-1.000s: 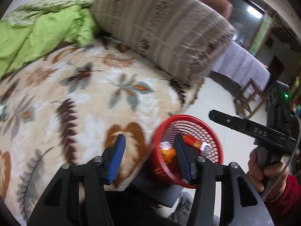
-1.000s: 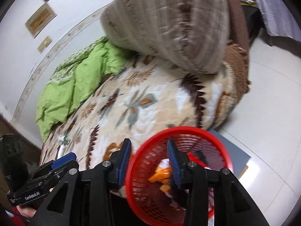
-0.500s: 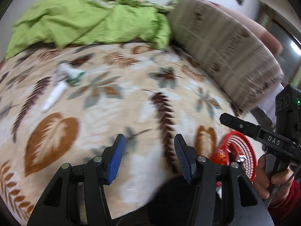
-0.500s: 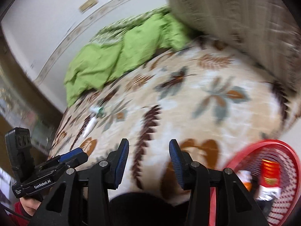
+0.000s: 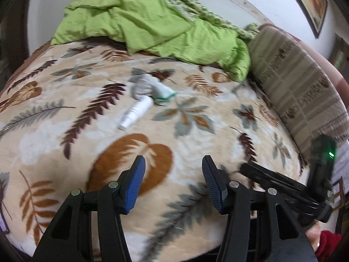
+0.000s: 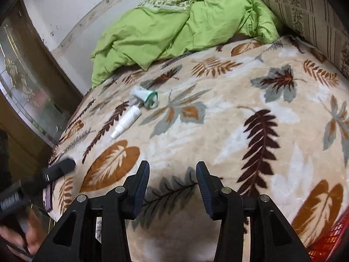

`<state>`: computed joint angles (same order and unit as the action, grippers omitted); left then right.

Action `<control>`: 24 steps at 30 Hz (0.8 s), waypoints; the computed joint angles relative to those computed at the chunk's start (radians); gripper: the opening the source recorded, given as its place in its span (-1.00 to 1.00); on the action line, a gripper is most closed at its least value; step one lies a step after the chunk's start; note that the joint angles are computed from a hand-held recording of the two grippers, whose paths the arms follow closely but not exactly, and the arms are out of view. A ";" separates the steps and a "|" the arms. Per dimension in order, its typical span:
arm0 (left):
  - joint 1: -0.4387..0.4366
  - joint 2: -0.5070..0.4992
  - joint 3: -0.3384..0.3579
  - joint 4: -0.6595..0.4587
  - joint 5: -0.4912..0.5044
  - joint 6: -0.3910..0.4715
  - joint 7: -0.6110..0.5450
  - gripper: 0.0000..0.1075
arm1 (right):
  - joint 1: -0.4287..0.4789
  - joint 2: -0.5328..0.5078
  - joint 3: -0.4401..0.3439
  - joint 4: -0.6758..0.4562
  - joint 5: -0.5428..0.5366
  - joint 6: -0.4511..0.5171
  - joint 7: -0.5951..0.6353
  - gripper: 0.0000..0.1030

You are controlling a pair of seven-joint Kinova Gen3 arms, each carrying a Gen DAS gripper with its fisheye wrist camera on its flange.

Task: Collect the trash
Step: 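Return both open tools to the white bottle and cloth on the bed, then grasp the white spray bottle with the left gripper while the right grasps the white cloth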

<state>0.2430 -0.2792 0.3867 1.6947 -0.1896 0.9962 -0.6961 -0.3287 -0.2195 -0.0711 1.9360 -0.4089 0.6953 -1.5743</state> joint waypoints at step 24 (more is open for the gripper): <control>0.037 0.396 -0.247 -0.148 0.026 -0.090 -0.211 -0.40 | 0.034 0.019 0.124 0.056 -0.354 0.040 0.317 -0.08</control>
